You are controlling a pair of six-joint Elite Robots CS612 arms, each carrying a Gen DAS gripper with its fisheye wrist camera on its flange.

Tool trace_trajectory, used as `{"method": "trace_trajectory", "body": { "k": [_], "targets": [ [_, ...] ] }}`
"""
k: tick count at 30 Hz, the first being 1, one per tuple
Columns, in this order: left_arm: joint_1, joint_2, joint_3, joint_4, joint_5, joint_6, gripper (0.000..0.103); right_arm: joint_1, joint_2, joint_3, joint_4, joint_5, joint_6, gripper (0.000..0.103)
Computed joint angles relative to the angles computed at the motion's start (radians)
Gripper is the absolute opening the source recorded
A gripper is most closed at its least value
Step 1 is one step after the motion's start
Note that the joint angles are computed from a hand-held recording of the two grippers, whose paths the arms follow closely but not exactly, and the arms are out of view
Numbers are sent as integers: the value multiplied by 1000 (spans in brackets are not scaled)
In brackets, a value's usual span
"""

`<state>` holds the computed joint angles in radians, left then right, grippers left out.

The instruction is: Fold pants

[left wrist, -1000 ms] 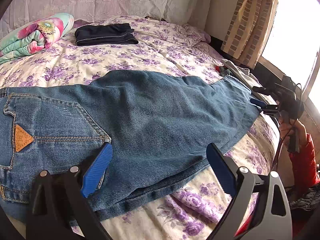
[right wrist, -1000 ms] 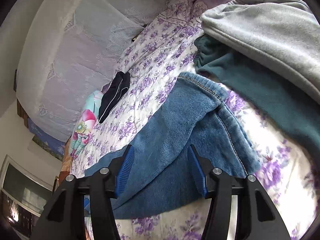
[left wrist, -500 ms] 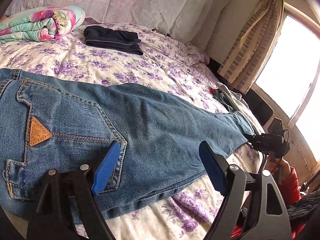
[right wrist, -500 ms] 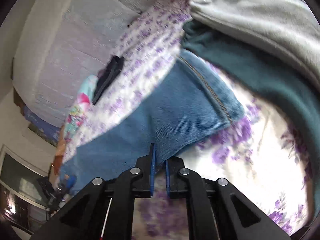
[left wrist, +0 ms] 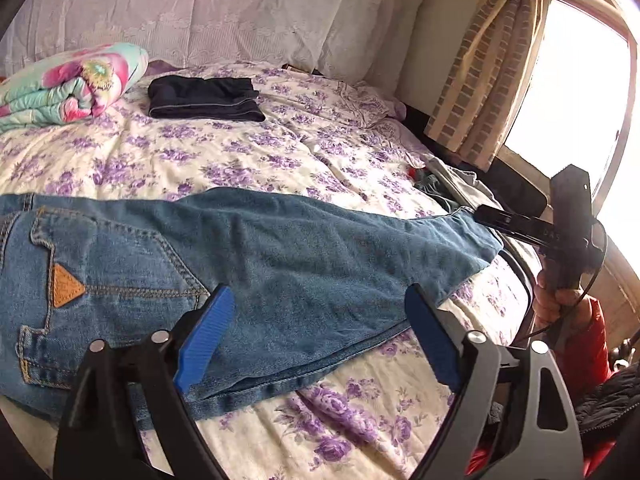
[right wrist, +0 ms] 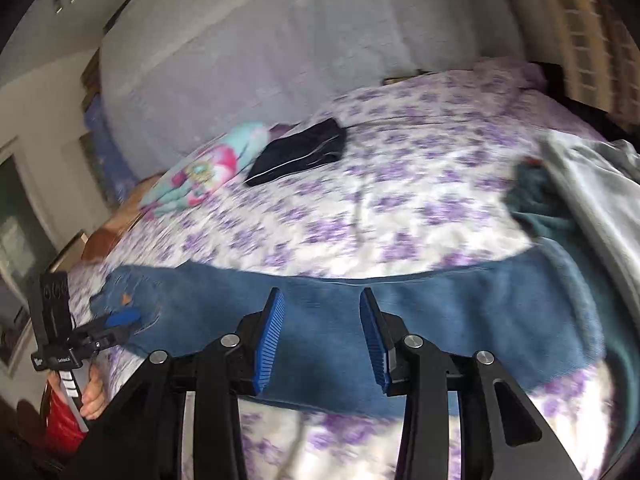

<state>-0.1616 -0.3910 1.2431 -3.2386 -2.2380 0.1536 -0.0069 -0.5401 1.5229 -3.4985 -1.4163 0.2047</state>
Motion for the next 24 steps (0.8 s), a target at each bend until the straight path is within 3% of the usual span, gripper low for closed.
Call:
{"method": "trace_trajectory", "body": {
  "k": [2,4,6,8,10,12,15,18,20,22,24],
  "targets": [
    [-12,-3,4,28,90,36,91,25,28,-79,93,57,-66,41],
    [-16,7,-17,124,156,74,88,45,63,-172,247,88,-149,47],
    [-8,1,-2,116,149,117,86,60,98,-249,422,82,-159,64],
    [-5,-8,21,109,179,169,86,81,102,-258,443,39,-232,78],
    [-1,-11,52,54,197,191,86,86,84,-246,461,61,-309,78],
    [-3,-26,79,23,220,174,86,70,72,-232,412,152,-293,77],
    [10,-30,52,68,97,142,87,53,80,-285,426,221,-240,76],
    [5,-7,3,24,88,64,93,40,130,-408,474,288,-141,72],
    [2,23,-58,77,97,1,93,47,164,-490,513,214,-109,69],
    [-2,46,-101,158,124,-31,93,71,202,-574,569,45,-188,69],
    [-7,36,-77,121,145,3,95,77,243,-666,705,24,-245,69]
  ]
}}
